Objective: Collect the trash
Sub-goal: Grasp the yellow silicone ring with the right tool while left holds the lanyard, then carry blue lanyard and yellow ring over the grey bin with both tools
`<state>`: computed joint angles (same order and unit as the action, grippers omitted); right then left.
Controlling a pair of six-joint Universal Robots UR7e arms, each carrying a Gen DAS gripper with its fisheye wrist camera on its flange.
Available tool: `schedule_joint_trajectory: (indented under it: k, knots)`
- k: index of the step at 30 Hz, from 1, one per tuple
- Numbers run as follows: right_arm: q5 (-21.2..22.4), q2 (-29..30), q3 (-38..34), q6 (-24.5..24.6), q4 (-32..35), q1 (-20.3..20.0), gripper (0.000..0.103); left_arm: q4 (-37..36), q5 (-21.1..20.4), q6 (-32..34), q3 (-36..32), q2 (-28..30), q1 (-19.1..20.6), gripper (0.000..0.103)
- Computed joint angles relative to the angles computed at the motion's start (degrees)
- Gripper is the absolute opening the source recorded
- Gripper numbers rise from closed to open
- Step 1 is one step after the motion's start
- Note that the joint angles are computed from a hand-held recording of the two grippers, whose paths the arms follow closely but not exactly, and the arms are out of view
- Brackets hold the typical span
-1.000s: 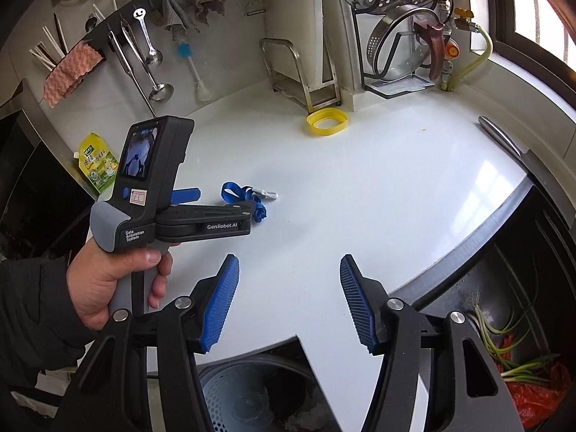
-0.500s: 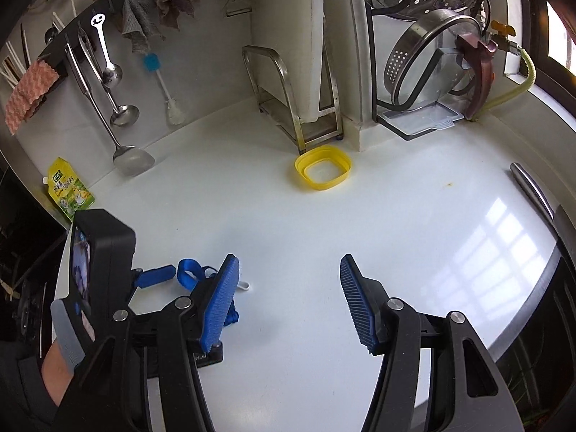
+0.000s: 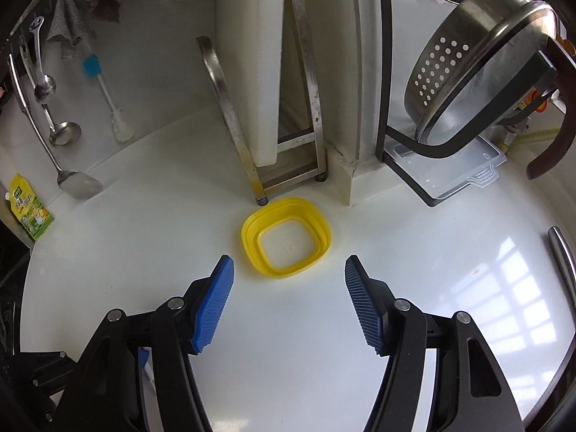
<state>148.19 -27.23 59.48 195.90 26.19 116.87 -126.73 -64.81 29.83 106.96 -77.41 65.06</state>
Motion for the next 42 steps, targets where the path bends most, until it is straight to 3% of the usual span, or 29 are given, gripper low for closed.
schedule_joint_trajectory:
  k: [5, 9, 11, 13, 14, 16, 19, 27, 42]
  knots:
    - [0.4, 1.6, -4.4, -0.1, 2.6, -2.9, 0.062, -0.7, 0.0, 0.9, -0.9, 0.0, 0.4, 0.015]
    - [-1.8, 2.9, -7.3, 3.6, 6.4, -5.4, 0.059, 0.5, -0.1, -0.1, -2.0, 0.1, 1.0, 0.015]
    - [-3.2, 3.1, -7.7, 4.3, 7.0, -6.2, 0.041, 1.0, -0.3, -0.7, -2.1, -0.2, 1.1, 0.015]
    - [-3.5, 3.9, -8.6, 3.4, 7.4, -6.1, 0.036, 1.1, -0.3, -0.8, -2.2, -0.6, 1.2, 0.015]
    - [-3.3, 4.7, -9.7, 2.8, 8.3, -5.9, 0.029, 1.2, -0.4, -0.9, -2.2, -0.7, 1.2, 0.015]
    - [-2.5, 7.0, -12.8, 1.5, 11.1, -5.3, 0.010, 0.8, -0.6, -0.6, -2.5, -0.2, 1.3, 0.015]
    - [-2.8, 7.2, -12.4, 0.4, 10.7, -4.5, 0.002, 0.6, -1.2, -0.3, -2.6, -0.3, 1.3, 0.015]
    - [-4.7, 2.9, -3.6, 3.4, 4.3, -2.3, 0.002, 0.4, -1.2, 0.7, -2.3, -1.6, 0.9, 0.015]
    - [-2.8, -0.5, 6.4, 17.9, 6.7, 7.1, 0.002, 3.6, -1.2, 2.1, -3.6, -6.8, -0.1, 0.015]
